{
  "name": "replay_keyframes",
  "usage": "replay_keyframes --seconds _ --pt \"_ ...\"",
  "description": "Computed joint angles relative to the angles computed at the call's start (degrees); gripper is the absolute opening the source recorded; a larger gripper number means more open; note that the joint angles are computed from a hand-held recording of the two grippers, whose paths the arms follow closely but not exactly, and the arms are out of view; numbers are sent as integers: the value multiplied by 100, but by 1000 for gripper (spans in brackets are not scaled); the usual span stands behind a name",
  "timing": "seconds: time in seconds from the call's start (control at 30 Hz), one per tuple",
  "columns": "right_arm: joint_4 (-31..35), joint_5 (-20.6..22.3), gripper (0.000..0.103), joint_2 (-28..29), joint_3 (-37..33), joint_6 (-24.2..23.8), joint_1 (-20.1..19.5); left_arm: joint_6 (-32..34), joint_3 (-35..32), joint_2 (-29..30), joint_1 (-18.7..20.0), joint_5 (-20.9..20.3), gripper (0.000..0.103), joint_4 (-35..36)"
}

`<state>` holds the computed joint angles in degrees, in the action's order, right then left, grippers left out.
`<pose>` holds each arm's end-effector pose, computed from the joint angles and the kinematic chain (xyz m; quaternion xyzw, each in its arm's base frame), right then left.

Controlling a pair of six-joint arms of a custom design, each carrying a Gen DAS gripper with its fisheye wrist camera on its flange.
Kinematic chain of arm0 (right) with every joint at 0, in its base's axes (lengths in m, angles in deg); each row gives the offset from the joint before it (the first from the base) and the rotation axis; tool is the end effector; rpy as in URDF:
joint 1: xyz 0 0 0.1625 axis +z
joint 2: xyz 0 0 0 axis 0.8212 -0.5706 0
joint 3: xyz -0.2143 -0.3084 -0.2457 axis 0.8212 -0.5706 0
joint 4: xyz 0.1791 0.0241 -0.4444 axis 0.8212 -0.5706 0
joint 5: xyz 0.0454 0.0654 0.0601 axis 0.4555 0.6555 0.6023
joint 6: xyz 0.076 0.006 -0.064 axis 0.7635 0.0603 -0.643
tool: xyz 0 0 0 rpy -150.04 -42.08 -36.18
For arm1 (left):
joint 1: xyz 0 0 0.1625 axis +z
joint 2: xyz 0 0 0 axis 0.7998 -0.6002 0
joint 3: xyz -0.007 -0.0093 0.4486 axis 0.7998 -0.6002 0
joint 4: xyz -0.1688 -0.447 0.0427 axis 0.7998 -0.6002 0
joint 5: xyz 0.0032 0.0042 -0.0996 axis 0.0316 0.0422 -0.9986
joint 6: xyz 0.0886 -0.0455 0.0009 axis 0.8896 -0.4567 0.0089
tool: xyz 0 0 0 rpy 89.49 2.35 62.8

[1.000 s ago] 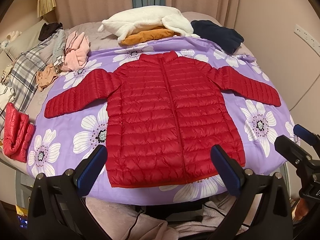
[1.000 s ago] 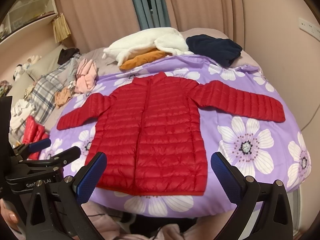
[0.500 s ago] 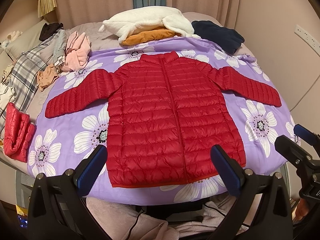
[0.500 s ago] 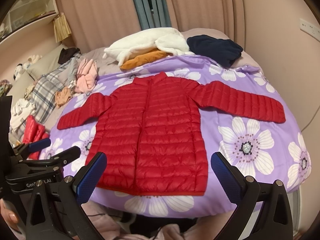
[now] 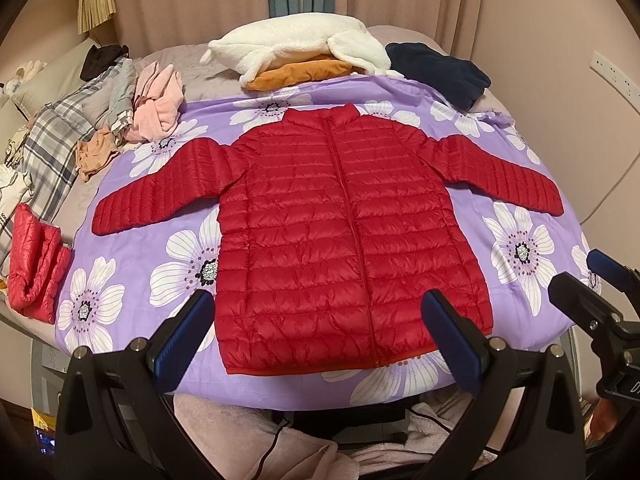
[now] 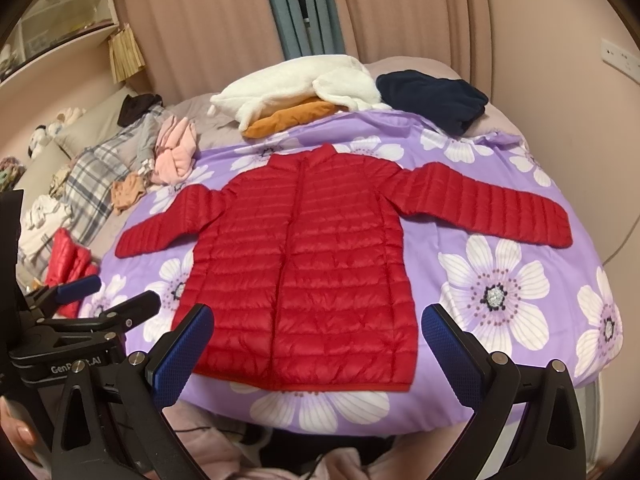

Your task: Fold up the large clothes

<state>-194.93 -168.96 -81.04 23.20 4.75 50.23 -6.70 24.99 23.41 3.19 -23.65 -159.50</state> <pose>0.2860 -0.6949 0.1406 0.2041 -0.9084 0.2943 0.2155 -0.1734 -0.6503 0.2336 0.0902 0.8679 -0.3094 0.3779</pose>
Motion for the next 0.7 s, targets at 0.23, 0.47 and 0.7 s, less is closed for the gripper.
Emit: replay_keyframes --seconds 0.23,0.47,0.7 --pt "-11 -7 103 12 -7 0 3 7 1 2 -1 -10 103 -6" --pt "-8 1 103 15 -6 -4 -4 -18 2 -16 1 -2 103 39" --pt "-20 -2 103 28 0 6 0 -10 8 -23 3 -2 103 35"
